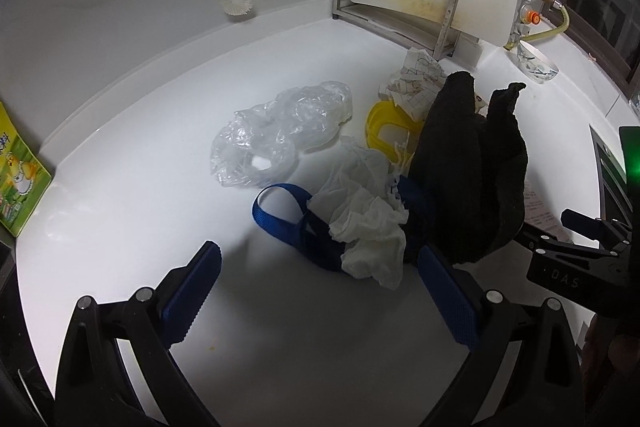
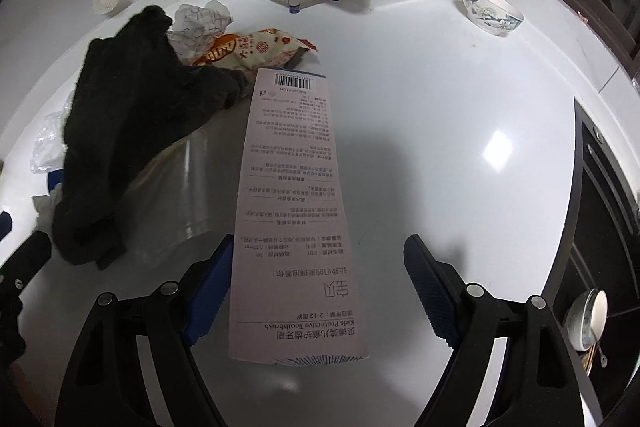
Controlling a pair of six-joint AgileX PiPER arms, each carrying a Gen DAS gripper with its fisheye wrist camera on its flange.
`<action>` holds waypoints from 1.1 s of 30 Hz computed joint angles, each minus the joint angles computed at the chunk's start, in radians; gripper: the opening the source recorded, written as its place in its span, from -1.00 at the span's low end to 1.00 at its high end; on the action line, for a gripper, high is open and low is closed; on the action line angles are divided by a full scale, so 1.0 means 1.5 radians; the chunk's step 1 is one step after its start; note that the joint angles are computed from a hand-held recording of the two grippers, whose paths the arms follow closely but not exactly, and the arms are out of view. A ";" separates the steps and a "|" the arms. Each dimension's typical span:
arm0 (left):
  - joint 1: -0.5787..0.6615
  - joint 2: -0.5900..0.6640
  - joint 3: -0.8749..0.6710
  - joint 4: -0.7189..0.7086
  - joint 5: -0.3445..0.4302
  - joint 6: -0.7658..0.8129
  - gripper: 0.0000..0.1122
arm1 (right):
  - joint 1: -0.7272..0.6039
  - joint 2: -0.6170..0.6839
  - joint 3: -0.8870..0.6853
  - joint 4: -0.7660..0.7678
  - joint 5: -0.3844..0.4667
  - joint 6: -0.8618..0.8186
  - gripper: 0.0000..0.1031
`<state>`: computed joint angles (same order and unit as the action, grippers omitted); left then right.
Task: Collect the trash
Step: 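Reach the right tool to the pink toothbrush box and grasp it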
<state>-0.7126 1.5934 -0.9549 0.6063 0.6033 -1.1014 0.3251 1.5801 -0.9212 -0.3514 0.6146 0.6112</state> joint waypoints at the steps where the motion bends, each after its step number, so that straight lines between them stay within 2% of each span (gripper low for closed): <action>1: 0.002 0.001 0.001 0.001 -0.006 0.000 0.73 | -0.002 0.000 0.002 -0.002 -0.008 -0.001 0.55; 2: 0.004 0.002 0.001 0.001 -0.011 0.000 0.72 | -0.003 0.001 0.004 -0.004 -0.013 -0.002 0.53; 6: 0.014 0.011 0.001 0.004 -0.025 -0.006 0.73 | -0.019 0.017 -0.007 0.042 -0.021 -0.055 0.05; 10: 0.022 0.026 -0.009 0.016 -0.029 -0.016 0.72 | -0.020 0.009 -0.001 0.049 -0.036 -0.061 0.02; 15: 0.000 0.035 -0.020 0.099 0.002 -0.076 0.69 | -0.021 0.000 0.005 0.046 -0.042 -0.052 0.01; 18: -0.010 0.041 -0.026 0.112 0.010 -0.076 0.44 | -0.020 -0.003 0.011 0.049 -0.045 -0.050 0.01; 20: -0.009 0.050 -0.038 0.090 0.011 -0.051 0.10 | -0.019 -0.005 0.015 0.055 -0.046 -0.053 0.01; 21: -0.006 0.051 -0.040 0.081 0.008 -0.042 0.02 | -0.019 -0.006 0.015 0.056 -0.047 -0.054 0.01; 23: 0.001 0.051 -0.039 0.055 -0.007 -0.016 -0.30 | -0.019 -0.007 0.014 0.061 -0.046 -0.057 0.01; 25: 0.006 0.047 -0.035 0.037 -0.019 0.005 -0.49 | -0.019 -0.009 0.013 0.063 -0.047 -0.058 0.01; 29: 0.013 0.031 -0.028 0.014 -0.035 0.027 -0.64 | -0.034 -0.027 0.023 0.107 -0.052 -0.095 0.00; 33: 0.024 0.005 -0.020 -0.020 -0.036 0.054 -0.68 | -0.045 -0.050 0.037 0.136 -0.052 -0.112 -0.01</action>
<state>-0.6764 1.6015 -0.9854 0.5768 0.5493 -1.0201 0.2569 1.5050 -0.8661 -0.1473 0.5373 0.4432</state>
